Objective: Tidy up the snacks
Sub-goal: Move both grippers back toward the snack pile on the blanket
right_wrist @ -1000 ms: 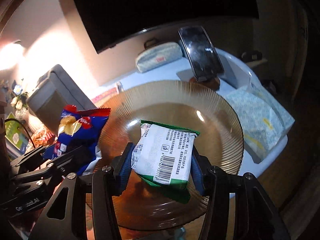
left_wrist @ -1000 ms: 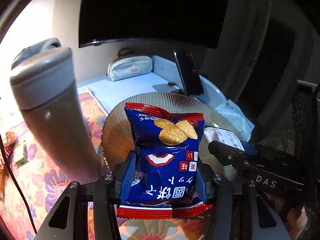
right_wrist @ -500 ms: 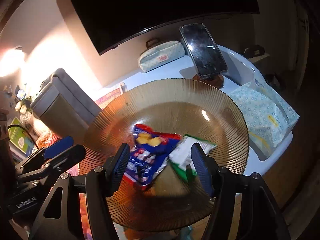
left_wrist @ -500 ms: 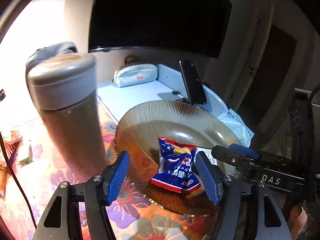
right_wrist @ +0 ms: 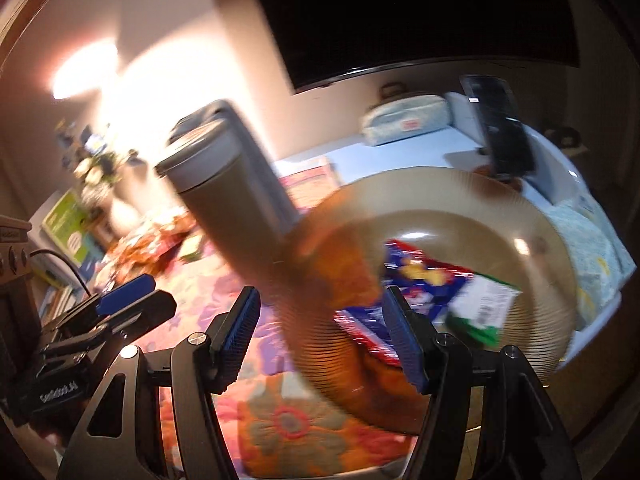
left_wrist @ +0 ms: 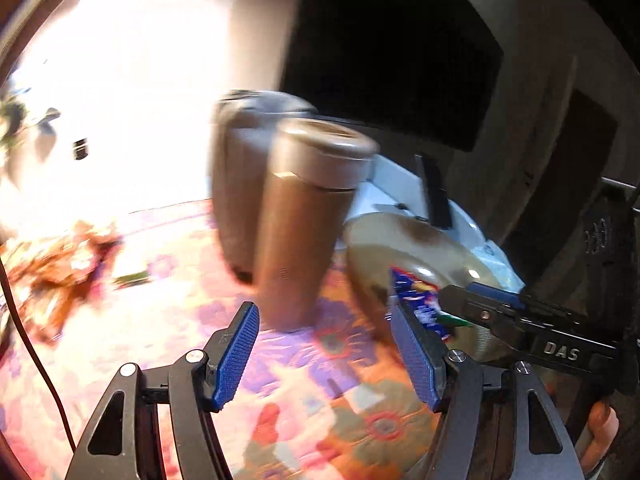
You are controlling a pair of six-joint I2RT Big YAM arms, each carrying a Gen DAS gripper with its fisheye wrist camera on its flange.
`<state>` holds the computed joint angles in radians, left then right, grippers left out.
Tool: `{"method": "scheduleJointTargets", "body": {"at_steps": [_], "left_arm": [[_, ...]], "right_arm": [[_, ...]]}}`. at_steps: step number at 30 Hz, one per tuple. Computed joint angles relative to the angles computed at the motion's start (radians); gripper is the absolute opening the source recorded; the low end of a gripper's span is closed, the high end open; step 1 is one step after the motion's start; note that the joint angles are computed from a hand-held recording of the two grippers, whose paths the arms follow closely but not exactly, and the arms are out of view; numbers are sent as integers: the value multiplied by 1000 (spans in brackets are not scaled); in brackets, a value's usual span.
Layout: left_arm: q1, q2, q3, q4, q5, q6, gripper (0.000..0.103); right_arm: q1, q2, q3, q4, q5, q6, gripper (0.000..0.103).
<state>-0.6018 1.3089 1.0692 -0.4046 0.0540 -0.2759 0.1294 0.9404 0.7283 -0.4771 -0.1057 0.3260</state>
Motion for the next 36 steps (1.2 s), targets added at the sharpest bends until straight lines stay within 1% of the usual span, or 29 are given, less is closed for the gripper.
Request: {"method": "scheduleJointTargets", "body": {"at_steps": [5,10,12,15,17,18,19,20,22,23,25,27,29,33,35,36], "left_arm": [[120,-83,-97,9,27,-22,66],[272,-150,-183,23,55,-22,66],[355,-168,-211,29,73,-22,66],[469,-167,-228,37,96,-24,66],[548,-165,-239,46,101,-27,67],[575,-156,-236,50,99,-25,68],[603,-150,-233,56,90,-21,73],[629,-143,-231,66,76,-15,81],[672,-122,-219,80,64,-5,90],[695,-102,-206,83,65,0,91],[732,-62,-177,79,94,5,91],[762,-9,-138,71,133,-15,91],[791,48,-98,65,187,-40,91],[803,124,-47,67,235,-79,91],[810,150,-44,99,304,-78,91],[811,160,-42,108,331,-77,91]], "right_arm": [[142,74,47,18,43,-4,63],[263,197,119,33,70,-15,63],[301,255,155,35,73,-17,63],[349,341,207,47,67,-15,63],[369,400,250,53,42,-15,63],[374,420,263,56,26,-16,63],[379,448,285,55,10,-13,63],[385,478,310,53,-8,-9,63],[390,538,363,46,-55,9,63],[390,566,389,37,-80,22,63],[395,623,444,21,-112,53,63],[405,669,492,9,-120,70,63],[420,709,539,-7,-109,81,63],[449,768,618,-6,-79,102,63],[456,790,649,5,-71,119,64],[460,805,668,7,-63,132,68]]}}
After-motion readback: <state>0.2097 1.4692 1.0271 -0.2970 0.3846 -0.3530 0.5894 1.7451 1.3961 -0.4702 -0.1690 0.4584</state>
